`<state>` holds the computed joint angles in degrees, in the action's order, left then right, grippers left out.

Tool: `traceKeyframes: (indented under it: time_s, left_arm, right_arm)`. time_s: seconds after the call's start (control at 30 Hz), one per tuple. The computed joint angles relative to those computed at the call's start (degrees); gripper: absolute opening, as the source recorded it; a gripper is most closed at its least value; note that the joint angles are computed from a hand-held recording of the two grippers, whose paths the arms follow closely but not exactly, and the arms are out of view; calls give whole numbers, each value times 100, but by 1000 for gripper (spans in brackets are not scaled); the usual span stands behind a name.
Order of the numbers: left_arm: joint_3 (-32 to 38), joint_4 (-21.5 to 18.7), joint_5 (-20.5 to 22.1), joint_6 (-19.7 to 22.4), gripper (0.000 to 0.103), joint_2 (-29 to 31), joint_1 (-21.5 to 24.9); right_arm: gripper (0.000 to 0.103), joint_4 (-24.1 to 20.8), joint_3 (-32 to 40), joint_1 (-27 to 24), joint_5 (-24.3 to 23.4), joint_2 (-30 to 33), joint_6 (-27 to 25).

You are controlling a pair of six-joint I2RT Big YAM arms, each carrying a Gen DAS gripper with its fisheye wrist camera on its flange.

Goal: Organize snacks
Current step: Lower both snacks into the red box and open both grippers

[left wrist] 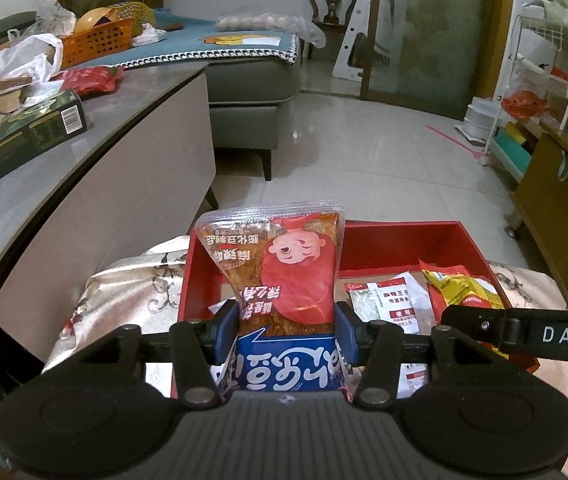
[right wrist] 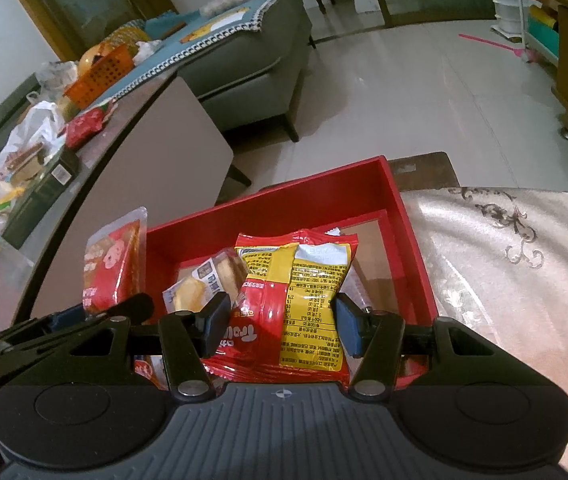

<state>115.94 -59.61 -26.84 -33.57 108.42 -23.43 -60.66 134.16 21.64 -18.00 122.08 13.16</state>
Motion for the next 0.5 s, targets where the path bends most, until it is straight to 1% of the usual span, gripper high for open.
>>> traceKeyframes:
  time_s: [0.5]
  left_arm:
    - [239, -148, 27, -14, 44, 268, 64]
  right_arm:
    - [64, -317, 642, 20, 136, 482, 4]
